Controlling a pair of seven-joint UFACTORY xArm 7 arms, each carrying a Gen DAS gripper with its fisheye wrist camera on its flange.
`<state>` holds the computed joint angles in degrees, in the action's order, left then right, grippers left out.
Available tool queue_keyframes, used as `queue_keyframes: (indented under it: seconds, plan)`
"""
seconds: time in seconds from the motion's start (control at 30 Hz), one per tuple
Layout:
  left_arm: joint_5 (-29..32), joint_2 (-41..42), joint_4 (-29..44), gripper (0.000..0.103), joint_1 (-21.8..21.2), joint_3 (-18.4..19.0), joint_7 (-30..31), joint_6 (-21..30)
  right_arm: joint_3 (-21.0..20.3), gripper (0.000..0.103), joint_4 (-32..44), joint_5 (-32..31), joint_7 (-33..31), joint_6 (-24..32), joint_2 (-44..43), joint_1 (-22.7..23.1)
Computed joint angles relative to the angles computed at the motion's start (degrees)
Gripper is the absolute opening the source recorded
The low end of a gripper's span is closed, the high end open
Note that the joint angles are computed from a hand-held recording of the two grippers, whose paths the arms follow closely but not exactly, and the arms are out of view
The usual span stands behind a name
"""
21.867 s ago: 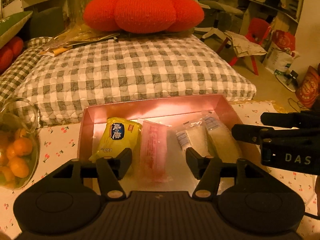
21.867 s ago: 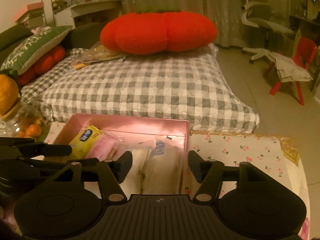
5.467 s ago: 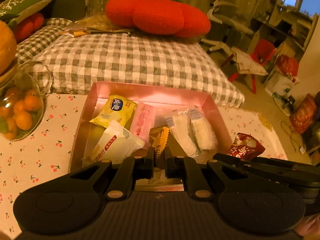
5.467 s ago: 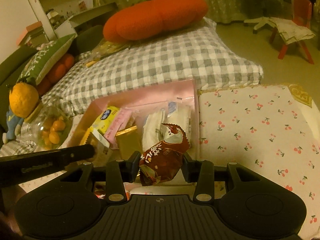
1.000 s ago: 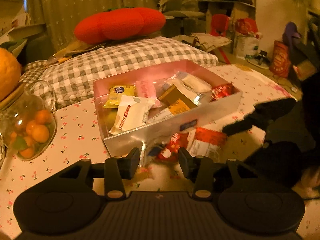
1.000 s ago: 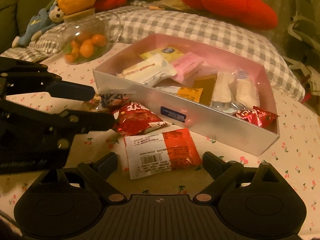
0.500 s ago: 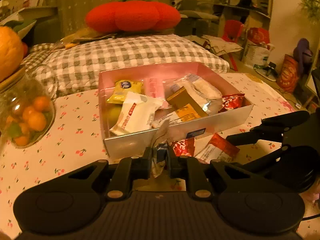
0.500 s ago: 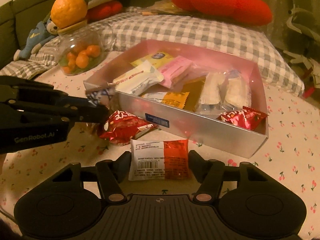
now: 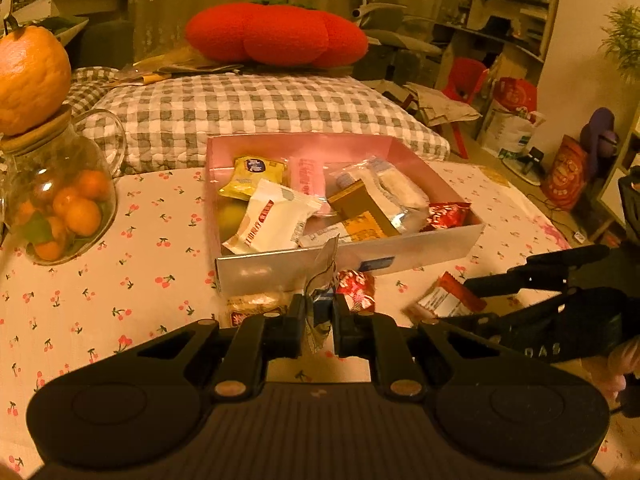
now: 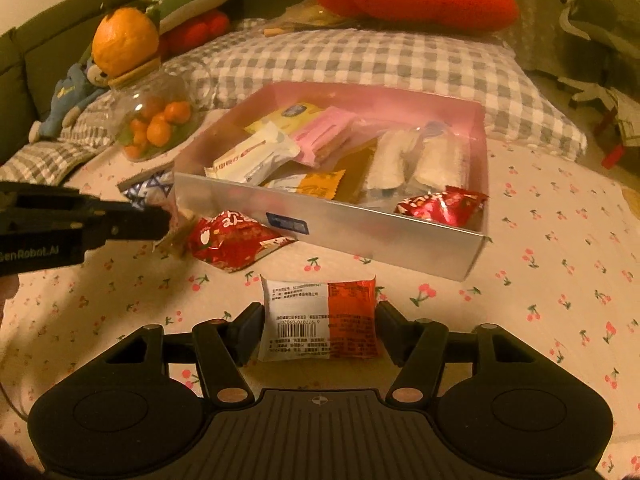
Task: Organize snacks
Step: 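Close the left tool on the silver wrapper while the right tool grasps the white-and-orange packet, then carry the silver wrapper and white-and-orange packet into the box and open both tools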
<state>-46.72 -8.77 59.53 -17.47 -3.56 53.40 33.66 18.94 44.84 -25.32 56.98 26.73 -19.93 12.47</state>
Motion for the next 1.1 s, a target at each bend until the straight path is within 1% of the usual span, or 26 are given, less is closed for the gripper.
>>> queue_keyframes:
  seconds: [0.17, 0.5, 0.9, 1.1]
  plan:
    - [-0.16, -0.89, -0.48, 0.012, -0.14, 0.10, -0.31, 0.62, -0.28, 0.061, -1.06, 1.19, -0.08, 0.08, -2.11, 0.21]
    - [0.62, -1.58, -0.21, 0.012, -0.56, 0.09, -3.59, 0.99, -0.11, 0.061, -1.36, 4.10, -0.92, 0.04, -4.41, -0.18]
    - [1.80, -0.98, 1.57, 0.012, -1.17, -0.56, -8.37, -0.45, 1.23, 0.061, 0.22, 4.12, 3.27, -1.12, -5.66, -3.60]
    - [3.91, 0.72, 3.25, 0.012, -1.61, -1.33, -9.43, -1.66, 0.51, 0.061, 1.70, 4.39, 4.83, -1.29, -4.70, -4.83]
